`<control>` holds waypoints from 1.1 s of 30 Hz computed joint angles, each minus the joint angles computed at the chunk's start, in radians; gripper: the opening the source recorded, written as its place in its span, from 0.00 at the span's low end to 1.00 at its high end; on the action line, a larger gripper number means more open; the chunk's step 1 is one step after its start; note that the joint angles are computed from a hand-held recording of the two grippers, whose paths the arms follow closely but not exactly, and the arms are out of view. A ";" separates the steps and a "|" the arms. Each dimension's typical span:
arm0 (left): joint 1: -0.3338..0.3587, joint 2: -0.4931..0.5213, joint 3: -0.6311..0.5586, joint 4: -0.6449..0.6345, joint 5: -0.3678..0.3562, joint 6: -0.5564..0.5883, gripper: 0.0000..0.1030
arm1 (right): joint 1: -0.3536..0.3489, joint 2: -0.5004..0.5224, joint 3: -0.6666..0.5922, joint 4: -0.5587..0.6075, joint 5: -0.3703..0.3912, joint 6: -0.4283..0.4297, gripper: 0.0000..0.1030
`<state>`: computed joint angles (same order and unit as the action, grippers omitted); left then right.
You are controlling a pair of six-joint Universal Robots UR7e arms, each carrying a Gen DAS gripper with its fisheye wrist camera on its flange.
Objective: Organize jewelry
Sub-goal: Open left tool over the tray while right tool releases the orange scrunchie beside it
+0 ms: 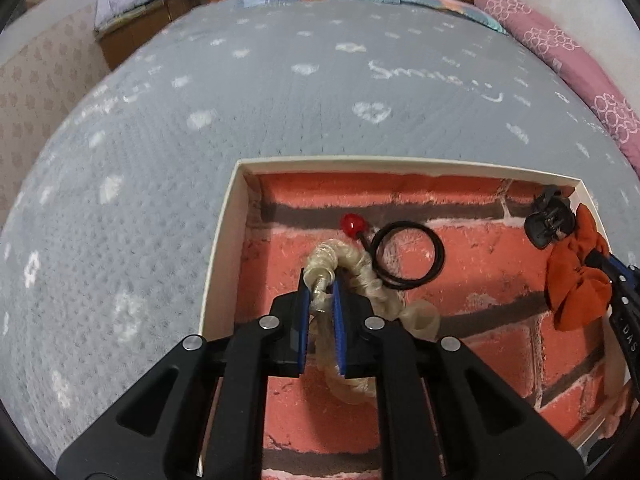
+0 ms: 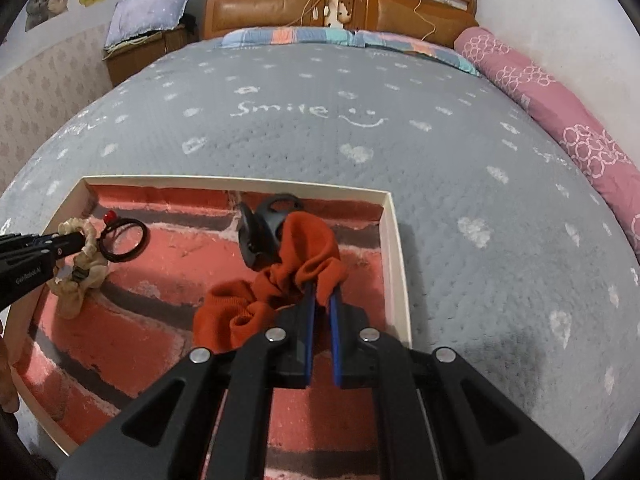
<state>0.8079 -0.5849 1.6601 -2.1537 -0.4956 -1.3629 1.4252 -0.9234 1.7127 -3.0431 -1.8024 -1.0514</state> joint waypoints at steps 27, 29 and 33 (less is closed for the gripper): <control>-0.255 -0.090 0.017 0.541 0.075 -0.450 0.91 | -0.015 -0.306 0.186 0.091 0.151 -0.028 0.59; -0.282 -0.105 0.032 0.577 0.056 -0.492 0.92 | -0.025 -0.345 0.218 0.095 0.163 -0.038 0.59; -0.341 -0.124 0.061 0.665 0.017 -0.596 0.94 | -0.048 -0.407 0.267 0.108 0.176 -0.060 0.59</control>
